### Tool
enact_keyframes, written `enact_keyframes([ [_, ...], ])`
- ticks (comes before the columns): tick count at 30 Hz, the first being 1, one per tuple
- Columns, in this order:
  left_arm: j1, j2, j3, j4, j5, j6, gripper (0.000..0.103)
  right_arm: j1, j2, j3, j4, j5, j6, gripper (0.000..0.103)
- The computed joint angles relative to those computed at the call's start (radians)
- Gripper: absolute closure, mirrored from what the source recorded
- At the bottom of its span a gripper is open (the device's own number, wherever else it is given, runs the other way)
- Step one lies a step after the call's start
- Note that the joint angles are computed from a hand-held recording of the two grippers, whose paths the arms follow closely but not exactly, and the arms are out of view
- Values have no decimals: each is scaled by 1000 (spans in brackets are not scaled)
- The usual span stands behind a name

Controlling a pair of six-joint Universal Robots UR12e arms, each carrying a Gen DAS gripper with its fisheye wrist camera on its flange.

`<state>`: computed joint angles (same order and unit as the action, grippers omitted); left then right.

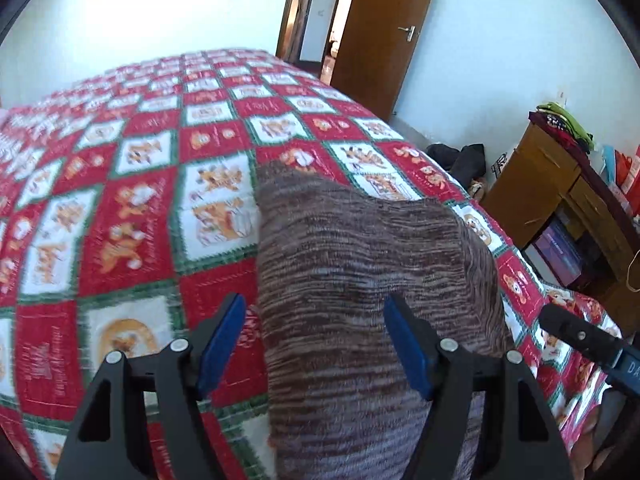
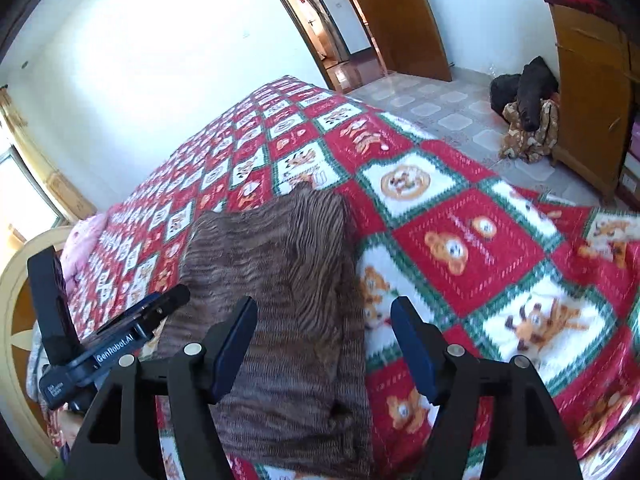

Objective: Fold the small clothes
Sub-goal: 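Grasp the folded sweater edge with the left gripper while the right gripper grasps it too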

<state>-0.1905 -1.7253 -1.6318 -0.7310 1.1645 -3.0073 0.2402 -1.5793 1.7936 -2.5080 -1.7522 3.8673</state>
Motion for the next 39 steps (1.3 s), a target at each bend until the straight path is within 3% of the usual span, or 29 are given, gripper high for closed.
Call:
enact_keyframes([
  [1, -3, -12, 11, -35, -10, -8, 29, -7, 19, -27, 64, 17, -5, 33],
  [4, -5, -34, 20, -93, -27, -55, 28, -24, 51, -43, 112, 96, -7, 33],
  [6, -4, -31, -1, -40, -39, -71, 27, 4, 74, -57, 124, 22, -17, 31],
  [8, -11, -30, -8, -18, -22, -52, 27, 39, 97, -89, 164, -68, -51, 37],
  [10, -17, -30, -10, -5, -9, -46, 28, 45, 101, -92, 150, -72, -58, 49],
  [14, -18, -28, -15, 13, -3, -45, 29, 37, 91, -76, 125, -57, -39, 59],
  [25, -21, -35, -17, 41, 3, -32, 31, 23, 88, -66, 118, -20, -19, 54],
  [28, -19, -29, -30, 68, -4, -29, 46, 33, 93, -76, 134, -48, -23, 57],
  [33, -24, -17, -31, 63, 14, -12, 65, 93, 132, -144, 224, -204, -101, 79],
  [35, -19, -12, -27, 45, 4, -14, 68, 117, 140, -158, 237, -260, -119, 83],
  [39, -8, 0, -25, 18, -14, -28, 70, 123, 119, -143, 194, -254, -83, 86],
])
